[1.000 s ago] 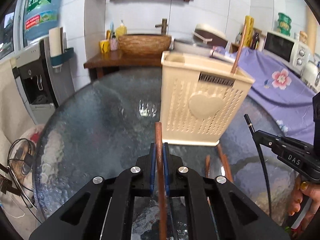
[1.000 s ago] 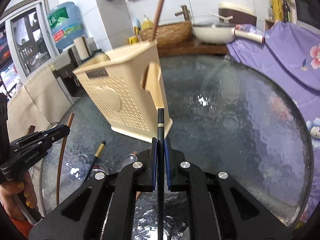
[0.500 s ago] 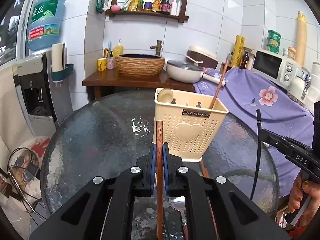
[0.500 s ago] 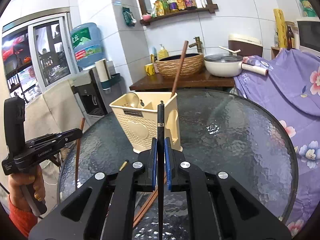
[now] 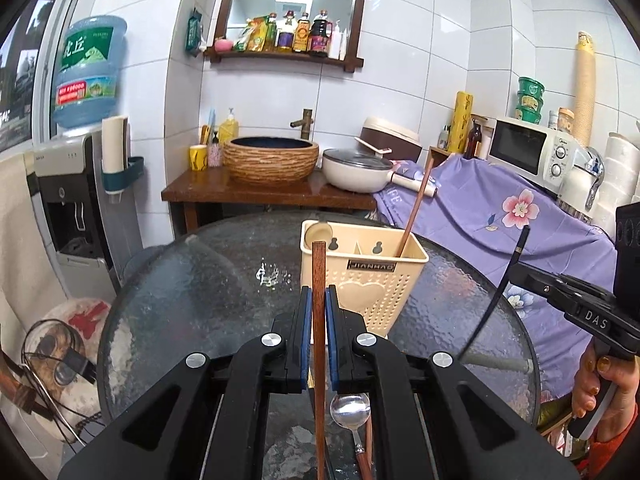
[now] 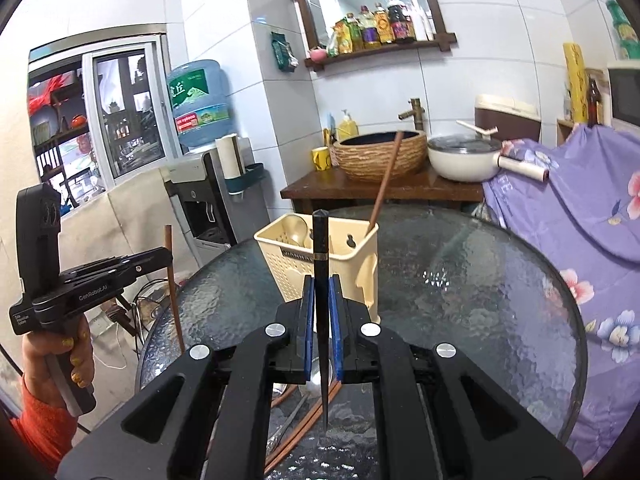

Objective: Organize utensils
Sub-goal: 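Lower the black chopstick into the caddy with the right gripper while the left lowers the brown one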

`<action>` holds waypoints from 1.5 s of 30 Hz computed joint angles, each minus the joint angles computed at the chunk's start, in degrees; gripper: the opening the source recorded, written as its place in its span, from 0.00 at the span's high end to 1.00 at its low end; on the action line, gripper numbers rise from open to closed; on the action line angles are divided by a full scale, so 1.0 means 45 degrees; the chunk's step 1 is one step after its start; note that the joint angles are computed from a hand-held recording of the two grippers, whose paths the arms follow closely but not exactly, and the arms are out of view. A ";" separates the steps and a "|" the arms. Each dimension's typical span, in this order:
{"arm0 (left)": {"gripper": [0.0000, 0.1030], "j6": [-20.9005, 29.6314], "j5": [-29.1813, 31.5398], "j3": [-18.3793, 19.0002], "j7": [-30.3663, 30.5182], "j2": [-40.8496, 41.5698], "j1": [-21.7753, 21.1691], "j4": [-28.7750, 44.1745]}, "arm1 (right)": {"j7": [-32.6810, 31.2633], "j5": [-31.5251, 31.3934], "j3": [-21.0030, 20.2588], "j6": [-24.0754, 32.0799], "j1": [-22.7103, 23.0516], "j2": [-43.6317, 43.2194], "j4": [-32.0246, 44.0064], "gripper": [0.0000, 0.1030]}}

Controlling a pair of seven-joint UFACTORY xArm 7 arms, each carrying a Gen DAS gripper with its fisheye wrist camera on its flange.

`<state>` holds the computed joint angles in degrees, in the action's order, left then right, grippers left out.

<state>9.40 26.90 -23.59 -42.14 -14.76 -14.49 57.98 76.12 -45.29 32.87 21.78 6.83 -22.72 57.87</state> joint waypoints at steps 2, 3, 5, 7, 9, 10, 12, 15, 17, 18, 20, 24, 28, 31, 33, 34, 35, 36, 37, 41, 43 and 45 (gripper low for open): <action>0.93 0.0002 0.0111 -0.0053 -0.0026 0.0002 0.0055 0.0088 | -0.0110 -0.0081 0.0032 0.0118 -0.0012 0.0086 0.0227 0.92; 0.93 -0.0027 0.0066 0.0013 0.0064 -0.0012 -0.0005 0.0112 | -0.0198 -0.0110 0.0000 0.0151 0.0001 0.0156 0.0326 0.92; 0.93 -0.0046 0.0083 0.0015 0.0168 0.0004 -0.0016 0.0255 | -0.0340 -0.0144 -0.0078 0.0223 0.0060 0.0286 0.0559 0.92; 0.93 -0.0057 0.0250 -0.0084 0.0138 0.0019 0.0102 0.0368 | -0.0566 -0.0107 -0.0201 0.0303 0.0204 0.0423 0.0764 0.92; 0.93 -0.0015 0.0364 -0.0122 0.0174 0.0165 0.0136 0.0619 | -0.0816 -0.0051 -0.0381 0.0337 0.0362 0.0576 0.0975 0.92; 0.93 -0.0007 0.0300 -0.0052 0.0273 0.0242 0.0041 0.0708 | -0.0925 0.0004 -0.0461 0.0374 0.0446 0.0686 0.1096 0.92; 0.93 -0.0009 0.0030 0.0185 0.0655 0.0466 -0.0271 0.0933 | -0.1245 0.0304 -0.0744 0.0480 0.0715 0.0906 0.1318 0.92; 0.93 0.0045 0.0104 0.0286 0.0890 0.0687 -0.0411 0.1338 | -0.1856 0.0778 -0.1211 0.0489 0.1145 0.1201 0.1601 0.92; 0.93 0.0076 -0.0197 0.0530 0.1316 0.0875 -0.0719 0.1651 | -0.2209 0.0869 -0.1368 0.0638 0.1317 0.1390 0.1910 0.92; 0.93 0.0120 -0.0373 0.0656 0.1551 0.0955 -0.0872 0.1808 | -0.2302 0.0873 -0.1435 0.0650 0.1386 0.1443 0.2000 0.92; 0.93 0.0263 -0.0799 0.0907 0.2097 0.1209 -0.1182 0.2316 | -0.2584 0.0909 -0.1576 0.0678 0.1535 0.1583 0.2323 0.92; 0.93 0.0654 -0.1364 0.1227 0.2961 0.1751 -0.1620 0.3542 | -0.3450 0.1499 -0.2039 0.0561 0.1929 0.2027 0.3187 0.92; 0.93 0.1280 -0.1728 0.1482 0.3584 0.2516 -0.2012 0.5235 | -0.4334 0.2005 -0.2450 0.0978 0.2263 0.2856 0.4742 0.92; 0.93 0.1824 -0.1495 0.1683 0.3606 0.3133 -0.2300 0.6601 | -0.4947 0.2310 -0.2831 0.1437 0.2645 0.3493 0.6020 0.92; 0.93 0.2125 -0.1044 0.1872 0.3376 0.3540 -0.2531 0.7413 | -0.5146 0.2282 -0.3047 0.1798 0.2886 0.3942 0.6903 0.92; 0.93 0.2337 -0.0796 0.1975 0.3200 0.3805 -0.2667 0.7916 | -0.5127 0.2071 -0.3142 0.2052 0.2996 0.4223 0.7454 0.92; 0.93 0.2547 -0.0473 0.2106 0.2962 0.4103 -0.2829 0.8449 | -0.5069 0.1811 -0.3238 0.2323 0.3139 0.4458 0.7907 0.92; 0.93 0.2674 -0.0247 0.2255 0.2785 0.4322 -0.2991 0.8813 | -0.4940 0.1365 -0.3329 0.2683 0.3280 0.4776 0.8490 0.92; 0.93 0.2797 -0.0029 0.2410 0.2600 0.4522 -0.3154 0.9135 | -0.4840 0.1111 -0.3460 0.2863 0.3434 0.4959 0.8801 0.92; 0.93 0.3386 0.0465 0.3032 0.1991 0.5549 -0.3785 1.0496 | -0.4577 0.0290 -0.4058 0.3478 0.4087 0.5780 0.9932 0.92; 0.93 0.3411 0.0514 0.3322 0.1764 0.5850 -0.3998 1.0696 | -0.4278 -0.0175 -0.4424 0.3514 0.4396 0.6052 0.9980 0.92; 0.93 0.3365 0.0753 0.3608 0.1429 0.6077 -0.4206 1.0647 | -0.4104 -0.0213 -0.4755 0.3358 0.4610 0.6194 0.9829 0.92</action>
